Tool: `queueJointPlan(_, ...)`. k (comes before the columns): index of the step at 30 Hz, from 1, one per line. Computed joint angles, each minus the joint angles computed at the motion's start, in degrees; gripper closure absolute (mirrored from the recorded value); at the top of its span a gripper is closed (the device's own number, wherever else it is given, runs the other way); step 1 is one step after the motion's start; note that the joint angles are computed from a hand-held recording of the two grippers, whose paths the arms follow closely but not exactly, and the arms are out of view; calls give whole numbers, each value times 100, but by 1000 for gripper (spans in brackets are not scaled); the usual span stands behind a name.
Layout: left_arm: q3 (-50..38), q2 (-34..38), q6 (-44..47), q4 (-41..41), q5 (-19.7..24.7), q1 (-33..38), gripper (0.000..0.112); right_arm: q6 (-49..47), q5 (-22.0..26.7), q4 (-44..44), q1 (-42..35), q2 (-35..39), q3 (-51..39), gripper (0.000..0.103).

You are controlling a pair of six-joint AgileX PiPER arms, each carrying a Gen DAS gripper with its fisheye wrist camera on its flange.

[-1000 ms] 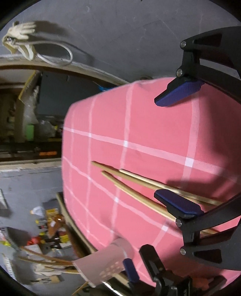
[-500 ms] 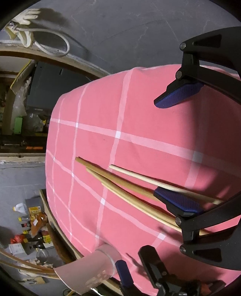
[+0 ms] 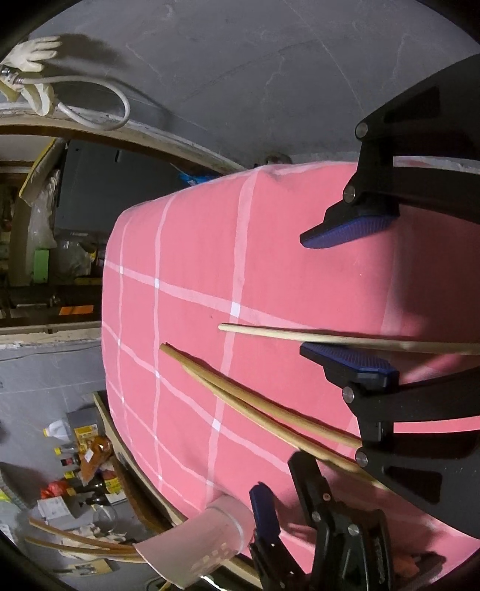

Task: Organize utensils
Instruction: 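Close the right tool on a thin chopstick while the left tool closes on another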

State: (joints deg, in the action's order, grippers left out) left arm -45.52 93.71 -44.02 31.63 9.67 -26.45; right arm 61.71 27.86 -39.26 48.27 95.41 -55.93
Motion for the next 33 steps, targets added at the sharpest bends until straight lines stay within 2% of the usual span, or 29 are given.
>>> queueJointPlan(5,-200,199,486,-458,27,1,47,-79,-108,107,-53,-14,31,53)
queueJointPlan(8,-389,344,236,-151,204,-103,47,-160,-138,168,-76,-5,24,53)
queueJointPlan(10,-490,415,479,-343,234,-82,54,-241,-145,214,-89,11,5,53)
queueJointPlan(11,-550,452,622,-474,261,-56,56,-301,-145,238,-100,24,-14,58)
queueJointPlan(12,-589,474,763,-601,269,-36,64,-358,-137,260,-101,36,-42,62)
queueJointPlan(13,-638,491,1133,-941,268,13,73,-482,-147,338,-118,55,-84,71)
queueJointPlan(14,-672,498,1316,-1108,290,18,76,-636,-158,447,-141,84,-139,78)
queueJointPlan(16,-731,513,1849,-1602,325,46,87,-981,-198,729,-196,140,-234,84)
queueJointPlan(19,-852,578,3034,-2739,404,118,94,-1934,-164,1564,-285,334,-540,85)
queueJointPlan(21,-914,616,3429,-3126,455,152,94,-2603,164,1983,-288,523,-908,82)
queueJointPlan(23,-997,654,4048,-3761,539,255,95,-3201,297,2551,-450,624,-1128,82)
queueJointPlan(25,-1083,685,4697,-4470,672,390,101,-3579,326,2933,-594,663,-1207,86)
queueJointPlan(28,-1159,703,5361,-5239,846,575,106,-3494,343,3016,-674,661,-1218,96)
queueJointPlan(33,-1113,621,6132,-6192,1067,804,110,-3344,-22,3362,-797,471,-917,99)
